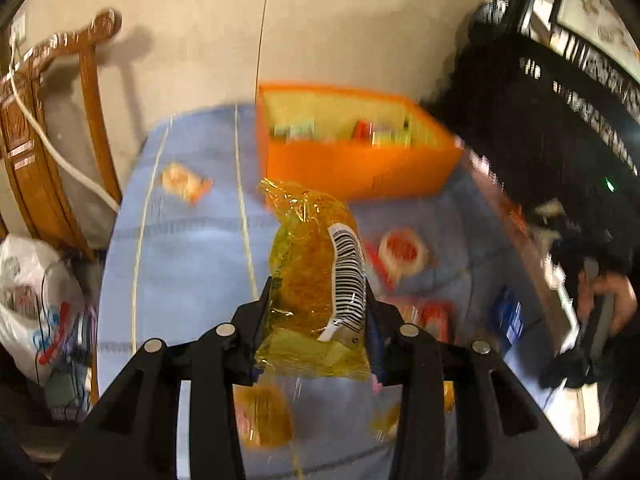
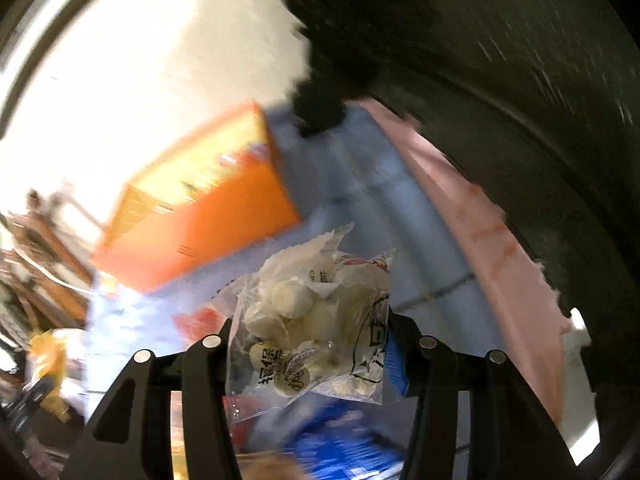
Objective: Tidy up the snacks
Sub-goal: 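Grasp the yellow bread bag with the left gripper while the right grasps the white bun bag, then grasp the yellow mini bread with the left gripper while the right grasps the blue chip bag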
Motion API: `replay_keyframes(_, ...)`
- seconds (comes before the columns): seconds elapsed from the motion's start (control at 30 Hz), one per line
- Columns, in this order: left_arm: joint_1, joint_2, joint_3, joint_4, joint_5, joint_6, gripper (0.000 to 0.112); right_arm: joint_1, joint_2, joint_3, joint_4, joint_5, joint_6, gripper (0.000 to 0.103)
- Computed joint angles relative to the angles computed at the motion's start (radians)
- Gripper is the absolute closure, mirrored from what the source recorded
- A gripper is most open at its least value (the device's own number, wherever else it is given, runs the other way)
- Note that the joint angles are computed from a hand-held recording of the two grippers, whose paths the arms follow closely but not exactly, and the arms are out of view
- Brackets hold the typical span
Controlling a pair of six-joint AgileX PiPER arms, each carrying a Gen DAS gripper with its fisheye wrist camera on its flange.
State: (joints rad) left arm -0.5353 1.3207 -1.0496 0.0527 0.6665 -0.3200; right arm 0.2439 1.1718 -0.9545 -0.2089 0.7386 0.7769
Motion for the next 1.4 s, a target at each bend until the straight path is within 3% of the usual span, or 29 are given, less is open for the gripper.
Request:
replay_keyframes(0.07,-0.022,0.059,-0.092,0.090,0.005,-0.096,0.074,-0.008,-0.009,-0.075,0.168,-0.047,-0.145,0.052)
replay_keyframes(0.13,-0.029,0.178,-0.257,0.121,0.047,-0.169,0.074,0.010,0.040,-0.185,0.224,-0.036,-0.235,0.052)
replay_keyframes(0.27,-0.066,0.432,-0.656,0.177,0.208,-0.182,0.074,0.053,0.244,-0.493,0.161,0.039,-0.305,0.052)
replay_keyframes(0.4,-0.111,0.644,-1.036,0.309,0.388,-0.152,0.074,0.056,0.494,-0.844,0.103,0.184,-0.371,0.052)
replay_keyframes(0.47,-0.104,0.696,-1.145,0.298,0.396,-0.090,0.074,0.055,0.550,-0.918,0.093,0.199,-0.409,0.051)
replay_keyframes(0.53,-0.092,0.768,-1.265,0.292,0.446,-0.068,0.071,0.043,0.621,-0.985,0.056,0.190,-0.392,0.036)
replay_keyframes(0.57,-0.090,0.799,-1.308,0.306,0.457,-0.094,0.037,0.028,0.659,-1.021,0.070,0.177,-0.394,0.007)
replay_keyframes(0.6,-0.089,0.819,-1.327,0.350,0.455,-0.159,0.013,0.023,0.675,-1.029,0.068,0.164,-0.385,0.004)
replay_keyframes(0.7,-0.082,0.809,-1.240,0.422,0.361,-0.252,0.013,0.018,0.742,-1.119,0.069,0.266,-0.417,0.004)
replay_keyframes(0.77,-0.076,0.828,-1.238,0.413,0.384,-0.181,0.013,0.002,0.712,-1.053,0.092,0.269,-0.419,0.004)
replay_keyframes(0.8,-0.073,0.807,-1.183,0.415,0.359,-0.166,0.013,-0.008,0.683,-1.003,0.114,0.257,-0.423,0.004)
replay_keyframes(0.9,-0.065,0.666,-0.888,0.435,0.242,-0.174,0.013,-0.025,0.544,-0.783,0.145,0.210,-0.420,0.004)
replay_keyframes(1.07,-0.076,0.367,-0.388,0.425,0.163,-0.257,0.013,0.029,0.249,-0.332,0.013,0.146,-0.328,0.004)
replay_keyframes(1.13,-0.118,0.250,-0.188,0.506,0.173,-0.396,0.013,0.079,0.155,-0.161,-0.047,0.150,-0.264,0.004)
replay_keyframes(1.23,-0.173,0.093,0.103,0.607,0.118,-0.589,0.013,0.132,0.079,0.054,-0.078,0.122,-0.157,0.004)
replay_keyframes(1.4,-0.204,0.012,0.335,0.555,0.036,-0.602,0.013,0.187,0.058,0.267,-0.062,-0.007,-0.023,0.004)
